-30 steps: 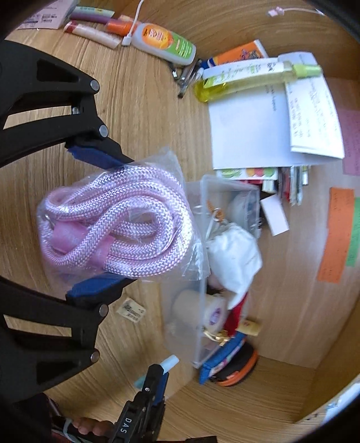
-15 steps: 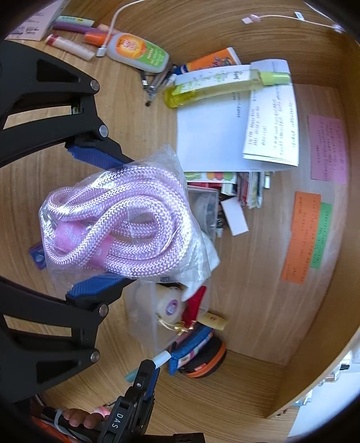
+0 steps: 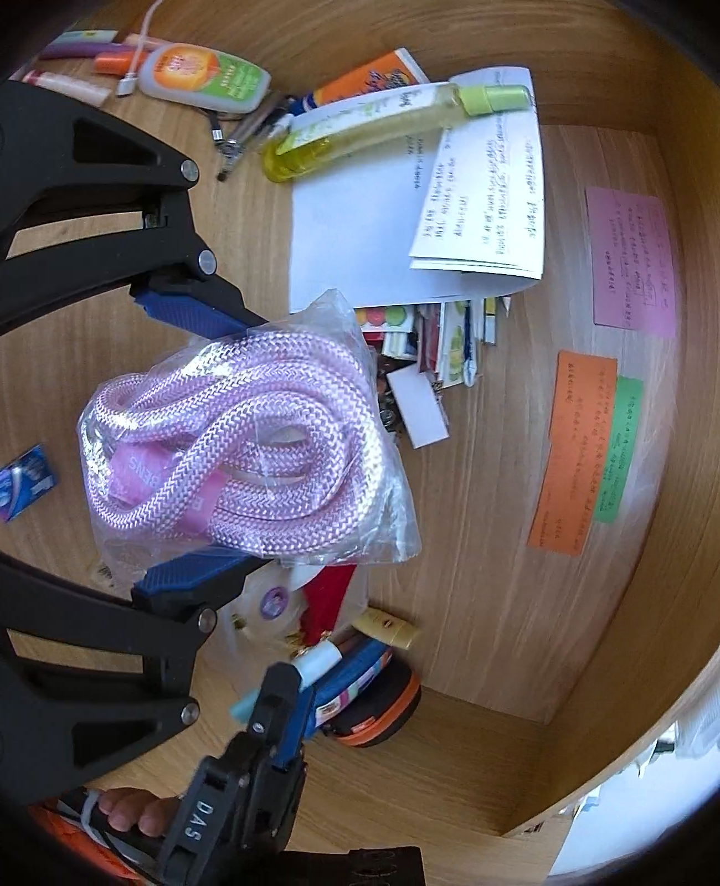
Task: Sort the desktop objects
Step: 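Carry the pink rope bag and light blue bottle into the clear box and release both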
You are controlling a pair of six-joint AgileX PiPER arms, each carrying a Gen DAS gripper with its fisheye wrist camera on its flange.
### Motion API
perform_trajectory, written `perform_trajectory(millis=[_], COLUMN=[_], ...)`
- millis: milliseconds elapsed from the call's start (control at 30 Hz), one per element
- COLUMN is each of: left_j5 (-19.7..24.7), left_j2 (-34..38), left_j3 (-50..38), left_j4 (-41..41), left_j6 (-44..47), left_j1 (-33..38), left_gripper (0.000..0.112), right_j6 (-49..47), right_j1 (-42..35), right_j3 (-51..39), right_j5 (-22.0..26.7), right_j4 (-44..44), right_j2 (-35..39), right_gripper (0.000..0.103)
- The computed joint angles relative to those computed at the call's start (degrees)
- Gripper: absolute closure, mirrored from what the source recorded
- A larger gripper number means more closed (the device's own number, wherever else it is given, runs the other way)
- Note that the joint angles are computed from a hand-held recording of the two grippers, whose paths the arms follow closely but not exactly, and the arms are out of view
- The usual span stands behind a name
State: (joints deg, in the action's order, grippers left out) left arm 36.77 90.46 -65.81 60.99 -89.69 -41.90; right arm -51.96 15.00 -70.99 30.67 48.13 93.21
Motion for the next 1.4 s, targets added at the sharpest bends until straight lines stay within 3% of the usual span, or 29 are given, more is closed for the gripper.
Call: perform_trajectory(millis=[367, 600, 900, 1167, 1300, 1400], left_j5=[-4.15, -6.35, -6.64, -3.62, -2.09, -1.15], left_j2=[4.02, 7.58, 12.04, 12.14, 11.62, 10.05], left_j3=[-4.92, -7.2, -10.55, -11.5, -11.74, -10.51], left_j4=[-2.79, -6.42, -12.55, -11.89, -11.27, -9.27], left_j6=[5.65, 10.15, 16.9, 17.18, 16.73, 14.53], left_j1=[5.26, 7.96, 9.73, 8.62, 7.85, 6.91], left_gripper=[0.045, 0.045, 0.045, 0.045, 0.042, 0.04], right_j6=[8.98, 13.55, 18.71, 20.95, 20.39, 19.38], right_j1=[4.11, 5.74, 6.21, 7.06, 7.46, 7.81], right_j3=[-11.93, -15.45, -17.82, -17.6, -15.74, -12.78], right_j5=[3.77, 2.87, 2.09, 1.14, 0.09, -2.55], right_j4=[-6.22, -10.92, -16.51, -19.16, -19.04, -18.68], right_j2=[10.23, 14.11, 17.11, 16.55, 14.65, 11.95], right_gripper=[0.08, 0.08, 0.08, 0.08, 0.076, 0.062])
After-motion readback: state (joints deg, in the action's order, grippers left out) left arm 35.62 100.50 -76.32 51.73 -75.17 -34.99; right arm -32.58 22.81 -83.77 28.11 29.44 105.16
